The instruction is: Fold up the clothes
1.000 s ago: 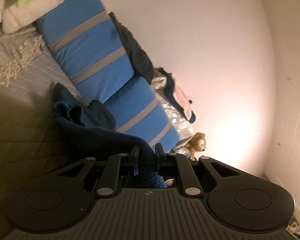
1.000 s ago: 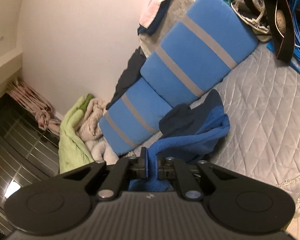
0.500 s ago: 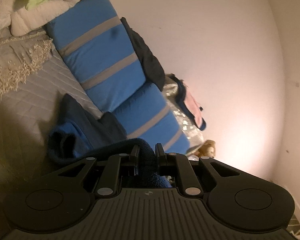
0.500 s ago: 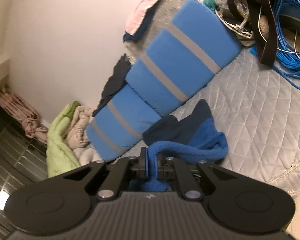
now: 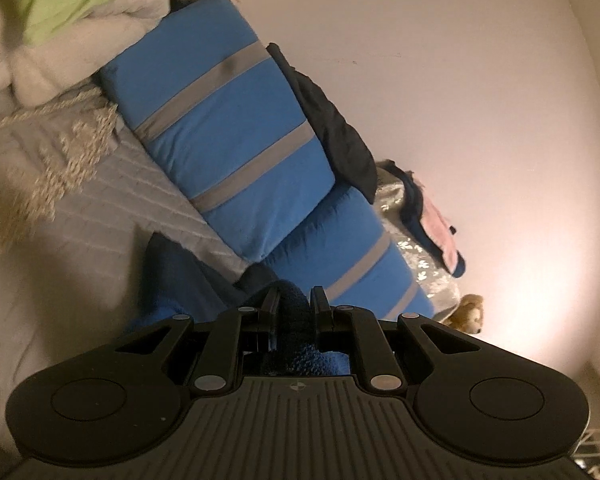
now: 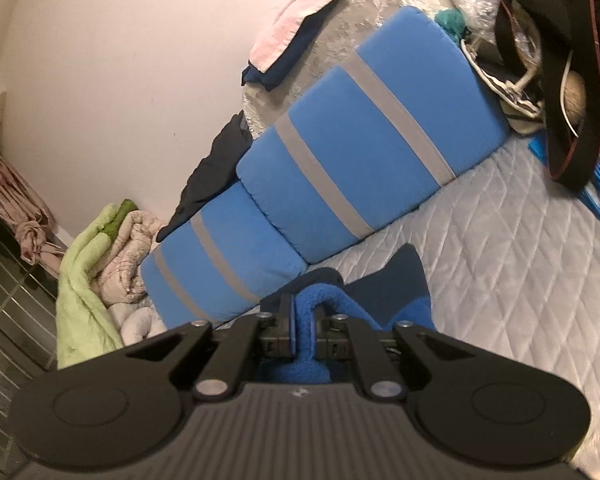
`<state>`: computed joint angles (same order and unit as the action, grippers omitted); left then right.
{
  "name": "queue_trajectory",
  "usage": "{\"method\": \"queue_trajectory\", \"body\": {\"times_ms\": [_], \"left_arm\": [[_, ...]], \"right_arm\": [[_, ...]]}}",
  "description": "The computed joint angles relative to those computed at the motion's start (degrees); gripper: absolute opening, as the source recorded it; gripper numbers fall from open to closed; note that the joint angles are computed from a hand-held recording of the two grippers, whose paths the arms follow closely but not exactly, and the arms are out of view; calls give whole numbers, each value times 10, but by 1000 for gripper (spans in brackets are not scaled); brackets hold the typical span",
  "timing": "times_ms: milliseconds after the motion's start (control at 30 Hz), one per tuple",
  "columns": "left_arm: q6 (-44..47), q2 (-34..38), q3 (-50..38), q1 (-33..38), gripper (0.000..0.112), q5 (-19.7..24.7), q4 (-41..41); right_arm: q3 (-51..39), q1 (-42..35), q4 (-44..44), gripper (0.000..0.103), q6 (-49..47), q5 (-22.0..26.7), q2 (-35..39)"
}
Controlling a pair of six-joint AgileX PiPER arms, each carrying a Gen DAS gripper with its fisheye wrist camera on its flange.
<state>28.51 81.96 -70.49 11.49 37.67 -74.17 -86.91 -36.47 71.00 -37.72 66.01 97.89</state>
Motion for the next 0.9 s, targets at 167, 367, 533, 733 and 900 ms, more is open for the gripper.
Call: {"method": "queue_trajectory", "body": {"times_ms": [167,367,533,733,900], "left_arm": [[-66,58,-94,-38,15,-34,94],[-145,117,-182,-66,15,-55,187],[-214,166,-241,-81,15,-58,263],[-310,232,-301,-94,16,-52,360],[-362,290,-364,-94,15,-28,406]], "right_arm": [[-90,50,-35,7,54,-53,61],[-194,96,-97,7,116,-101,126],[-263,119,-148,7,153,-120,172],[-326,143,-196,7,199,-131,233],[-378,161,-231,7,238,-138,287]]}}
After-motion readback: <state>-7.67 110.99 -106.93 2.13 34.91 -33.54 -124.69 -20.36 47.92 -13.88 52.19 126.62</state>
